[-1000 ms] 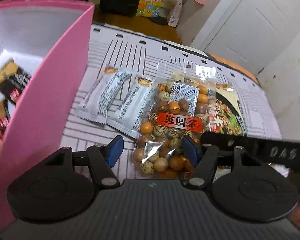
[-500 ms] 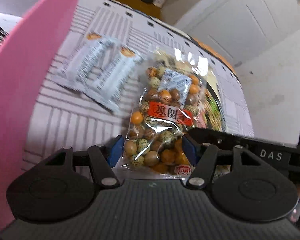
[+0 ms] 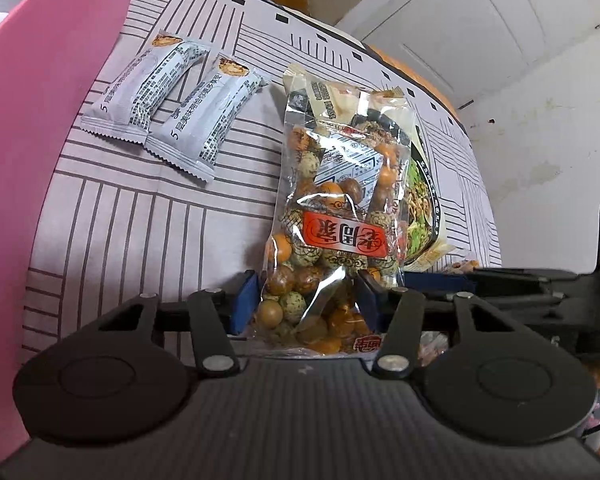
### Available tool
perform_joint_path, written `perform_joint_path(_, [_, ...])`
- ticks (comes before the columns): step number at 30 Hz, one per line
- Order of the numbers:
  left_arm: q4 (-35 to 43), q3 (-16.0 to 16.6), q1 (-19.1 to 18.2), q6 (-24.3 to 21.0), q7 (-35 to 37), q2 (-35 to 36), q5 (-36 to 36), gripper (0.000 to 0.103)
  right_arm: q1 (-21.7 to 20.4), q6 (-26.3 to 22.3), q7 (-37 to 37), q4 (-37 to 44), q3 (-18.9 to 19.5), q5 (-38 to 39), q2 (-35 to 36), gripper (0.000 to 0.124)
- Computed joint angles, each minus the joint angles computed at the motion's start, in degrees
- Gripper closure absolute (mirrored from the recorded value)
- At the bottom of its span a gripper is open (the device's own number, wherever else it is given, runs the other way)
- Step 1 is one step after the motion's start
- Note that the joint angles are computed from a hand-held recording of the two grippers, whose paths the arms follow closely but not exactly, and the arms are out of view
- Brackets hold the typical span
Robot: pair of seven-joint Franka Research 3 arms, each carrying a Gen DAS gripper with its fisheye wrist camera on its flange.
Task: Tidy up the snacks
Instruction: 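Close both grippers on the top of the peanut bag, then lift the peanut bag with both grippers and carry it over the pink box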
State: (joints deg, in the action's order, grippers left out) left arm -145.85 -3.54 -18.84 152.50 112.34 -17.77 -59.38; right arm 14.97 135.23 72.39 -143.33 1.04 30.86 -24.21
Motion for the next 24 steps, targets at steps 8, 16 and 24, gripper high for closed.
perform_joint_path(8, [-0.8,0.4,-0.3,-1.1,0.8,-1.4,1.0,0.055,1.2,4.1,2.3,-1.8,3.8,-4.6,0.0,0.046])
perform_joint_path(16, [-2.1,-0.7,-1.1,0.3,-0.4,-2.8,2.6,0.055,2.1,10.4,13.1,-5.2,7.2,-11.8,-1.9,0.039])
perform_joint_path(24, [-4.7,0.8,-2.5,-2.7,-3.3,-8.0,5.0,0.055,3.7,8.8,16.9,-8.4,6.4,-13.3,-8.5,0.045])
